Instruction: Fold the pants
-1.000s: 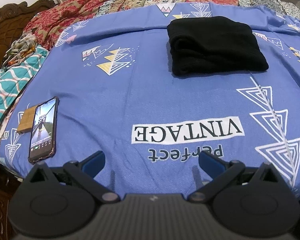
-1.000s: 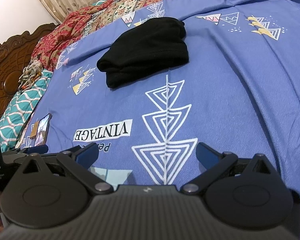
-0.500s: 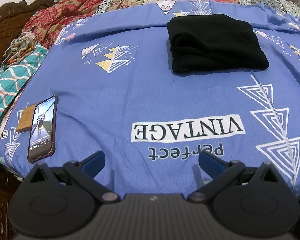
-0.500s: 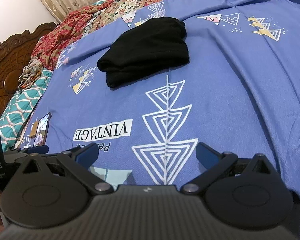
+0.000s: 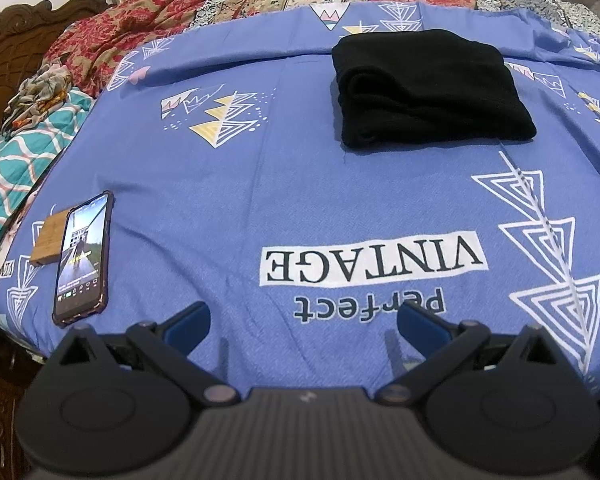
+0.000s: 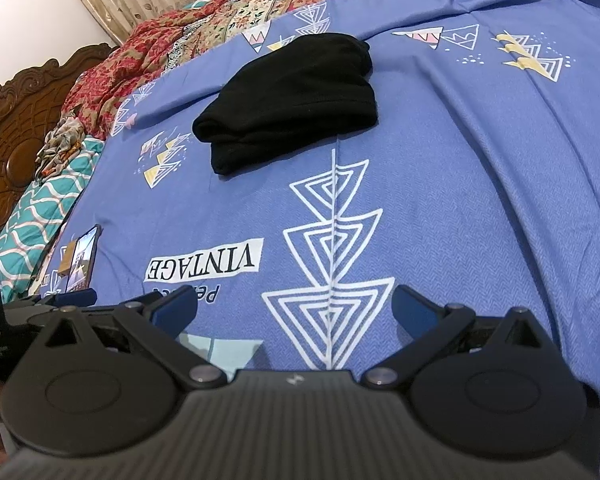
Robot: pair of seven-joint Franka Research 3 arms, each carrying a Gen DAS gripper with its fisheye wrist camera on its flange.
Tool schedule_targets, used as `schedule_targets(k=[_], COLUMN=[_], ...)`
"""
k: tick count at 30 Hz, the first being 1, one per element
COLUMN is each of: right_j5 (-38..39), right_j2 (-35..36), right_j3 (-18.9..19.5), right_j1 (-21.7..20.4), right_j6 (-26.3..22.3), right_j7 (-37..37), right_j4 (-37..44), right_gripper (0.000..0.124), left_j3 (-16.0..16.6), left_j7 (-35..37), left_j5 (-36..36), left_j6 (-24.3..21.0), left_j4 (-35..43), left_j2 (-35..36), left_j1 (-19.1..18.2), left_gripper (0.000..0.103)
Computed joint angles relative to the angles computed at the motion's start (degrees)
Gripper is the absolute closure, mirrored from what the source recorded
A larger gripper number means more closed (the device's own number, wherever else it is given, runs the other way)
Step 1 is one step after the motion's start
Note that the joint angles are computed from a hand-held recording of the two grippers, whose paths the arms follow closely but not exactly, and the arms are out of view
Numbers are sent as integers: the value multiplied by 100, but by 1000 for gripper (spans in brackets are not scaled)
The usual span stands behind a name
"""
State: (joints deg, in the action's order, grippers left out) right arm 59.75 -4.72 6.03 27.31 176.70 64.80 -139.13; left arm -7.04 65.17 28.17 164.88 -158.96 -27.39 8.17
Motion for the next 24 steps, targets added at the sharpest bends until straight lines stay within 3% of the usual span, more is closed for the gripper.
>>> schedule_targets(k=[11,24], right_j5=[-3,55], right_j2=[3,1], right_j3=[-1,7], right_j1=[2,4], right_j6=[-7,-14], right_j7=[18,-27], right_j4=[5,0], right_gripper=[21,21], left_j3=[39,11], left_j7=[7,55], left_j5=[-133,-180], left_j6=[423,415], left_j4=[-119,-147], left_j2=[-119,-155], left_j1=[56,61], left_gripper=[0,0])
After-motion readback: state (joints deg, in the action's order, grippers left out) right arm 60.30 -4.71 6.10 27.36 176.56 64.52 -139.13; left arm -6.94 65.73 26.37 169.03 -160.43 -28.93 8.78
